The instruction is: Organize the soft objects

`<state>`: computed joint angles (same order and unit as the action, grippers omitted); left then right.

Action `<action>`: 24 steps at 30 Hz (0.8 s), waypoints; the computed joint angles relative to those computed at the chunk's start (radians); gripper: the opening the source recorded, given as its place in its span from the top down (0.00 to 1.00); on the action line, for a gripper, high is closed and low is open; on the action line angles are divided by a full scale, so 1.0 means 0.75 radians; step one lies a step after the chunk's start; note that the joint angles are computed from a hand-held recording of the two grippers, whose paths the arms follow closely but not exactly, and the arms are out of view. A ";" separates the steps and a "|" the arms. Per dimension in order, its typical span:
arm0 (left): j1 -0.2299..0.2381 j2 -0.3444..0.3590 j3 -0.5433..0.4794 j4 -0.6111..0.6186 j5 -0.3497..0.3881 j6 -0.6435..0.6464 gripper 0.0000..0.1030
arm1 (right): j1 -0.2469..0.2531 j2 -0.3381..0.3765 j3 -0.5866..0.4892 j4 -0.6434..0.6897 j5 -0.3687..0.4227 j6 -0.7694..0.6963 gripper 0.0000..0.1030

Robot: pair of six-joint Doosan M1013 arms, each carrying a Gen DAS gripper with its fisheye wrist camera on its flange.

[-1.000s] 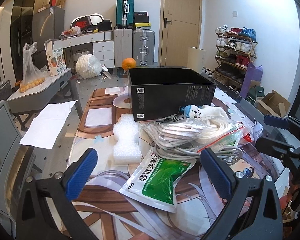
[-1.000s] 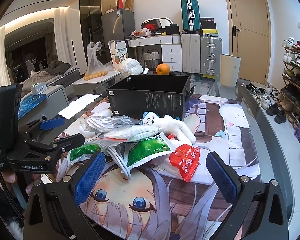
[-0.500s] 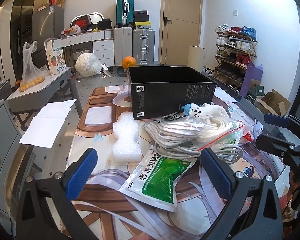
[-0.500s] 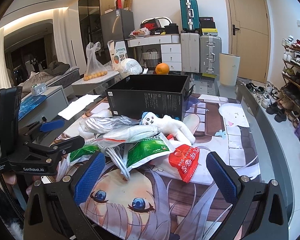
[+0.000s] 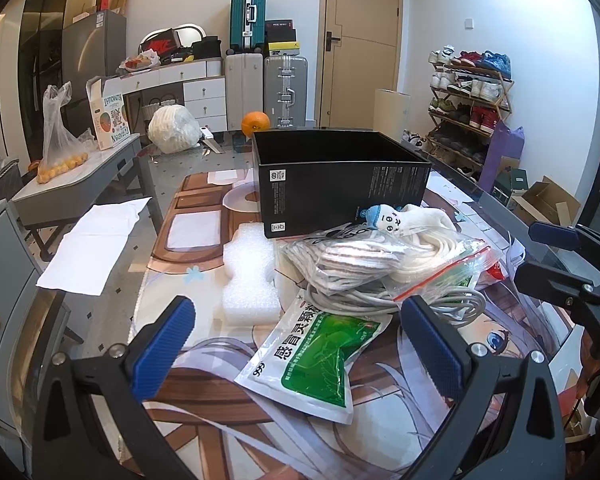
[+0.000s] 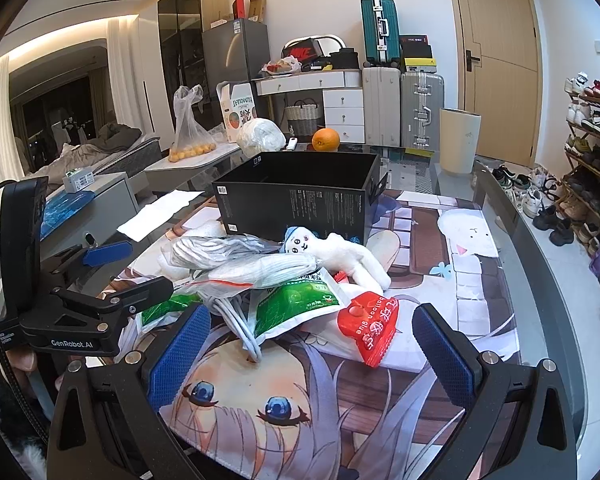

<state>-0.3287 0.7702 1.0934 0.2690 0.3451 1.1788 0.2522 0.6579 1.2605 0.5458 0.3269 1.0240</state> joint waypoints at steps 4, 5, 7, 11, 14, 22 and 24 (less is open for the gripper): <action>-0.002 -0.002 0.008 0.051 -0.017 -0.031 0.00 | 0.001 0.000 0.000 -0.006 -0.001 0.006 0.01; -0.001 -0.004 0.010 0.045 -0.023 -0.022 0.00 | 0.001 0.000 0.000 -0.011 0.001 0.011 0.01; -0.002 -0.004 0.012 0.066 -0.029 -0.040 0.00 | 0.000 -0.001 -0.003 -0.014 0.007 0.017 0.01; -0.001 0.000 -0.001 0.081 -0.009 -0.031 0.00 | 0.001 -0.001 -0.009 -0.044 0.015 0.043 0.01; 0.009 0.002 -0.011 -0.022 -0.004 0.071 0.00 | 0.000 0.002 -0.023 -0.094 0.025 0.083 0.01; 0.031 0.016 -0.049 -0.034 0.059 0.075 0.00 | -0.007 0.010 -0.053 -0.171 0.040 0.163 0.00; 0.037 0.021 -0.064 -0.060 0.077 0.088 0.00 | -0.008 0.016 -0.071 -0.174 0.057 0.169 0.00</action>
<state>-0.3011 0.7860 1.0456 0.2241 0.4028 1.2449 0.2460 0.6703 1.2075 0.4155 0.3696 1.1508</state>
